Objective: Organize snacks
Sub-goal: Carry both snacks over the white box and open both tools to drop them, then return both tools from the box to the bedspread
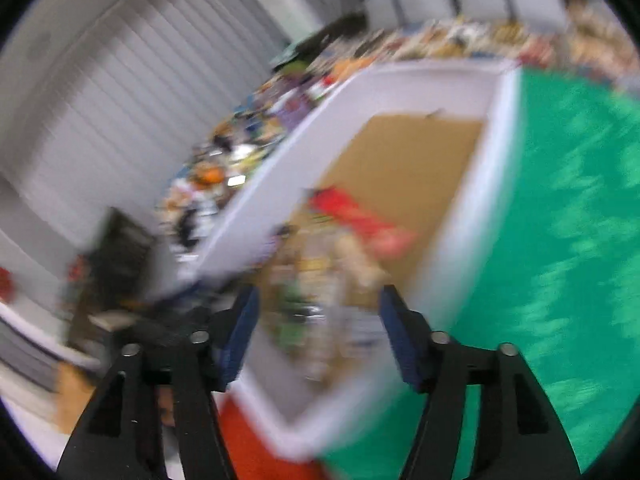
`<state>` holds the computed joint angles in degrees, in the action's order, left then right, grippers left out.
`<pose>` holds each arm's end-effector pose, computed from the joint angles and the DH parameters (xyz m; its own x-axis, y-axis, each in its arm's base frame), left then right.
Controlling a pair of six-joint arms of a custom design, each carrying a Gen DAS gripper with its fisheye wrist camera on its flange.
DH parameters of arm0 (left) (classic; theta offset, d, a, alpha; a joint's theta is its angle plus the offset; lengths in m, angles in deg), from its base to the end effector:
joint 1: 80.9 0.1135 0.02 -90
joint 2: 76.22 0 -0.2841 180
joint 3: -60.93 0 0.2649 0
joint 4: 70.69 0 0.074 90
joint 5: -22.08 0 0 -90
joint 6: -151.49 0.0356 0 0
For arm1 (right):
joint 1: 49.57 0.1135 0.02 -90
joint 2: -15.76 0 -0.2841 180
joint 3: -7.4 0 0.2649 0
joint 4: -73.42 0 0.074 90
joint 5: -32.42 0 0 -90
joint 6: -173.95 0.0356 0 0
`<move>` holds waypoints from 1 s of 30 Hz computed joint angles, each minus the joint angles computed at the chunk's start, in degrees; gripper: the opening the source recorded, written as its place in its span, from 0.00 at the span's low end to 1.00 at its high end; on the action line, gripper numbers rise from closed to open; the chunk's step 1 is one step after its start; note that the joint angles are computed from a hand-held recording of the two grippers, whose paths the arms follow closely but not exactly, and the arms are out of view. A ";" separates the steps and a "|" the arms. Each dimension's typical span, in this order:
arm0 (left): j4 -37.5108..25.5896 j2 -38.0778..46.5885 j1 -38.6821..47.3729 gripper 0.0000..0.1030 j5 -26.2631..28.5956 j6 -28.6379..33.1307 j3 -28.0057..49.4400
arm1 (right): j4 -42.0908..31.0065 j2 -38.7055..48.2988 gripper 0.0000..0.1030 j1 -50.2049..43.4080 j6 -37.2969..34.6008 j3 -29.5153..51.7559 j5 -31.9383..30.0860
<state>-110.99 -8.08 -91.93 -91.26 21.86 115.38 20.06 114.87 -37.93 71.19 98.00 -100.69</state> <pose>0.2327 -0.0310 0.2282 -0.5777 -0.4840 -0.6572 -0.5472 0.8271 -0.1282 0.3615 0.0993 0.2666 -0.7402 -0.3171 -0.5929 -0.6422 0.5947 0.4837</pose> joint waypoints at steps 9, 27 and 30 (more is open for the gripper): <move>9.32 8.86 -23.39 0.98 -3.87 -5.38 10.76 | 19.56 9.05 0.72 -31.14 -15.24 -9.47 21.05; -1.19 62.83 -32.94 1.00 1.89 -0.59 57.70 | 19.01 29.64 0.74 -51.14 -21.30 14.22 21.57; -2.88 66.46 -32.20 1.00 2.02 -0.29 61.58 | 19.94 30.50 0.77 -51.07 -21.05 14.45 20.50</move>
<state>-113.87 58.39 -124.13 -89.24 21.57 176.96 39.99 145.38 -89.00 50.14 112.45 -80.19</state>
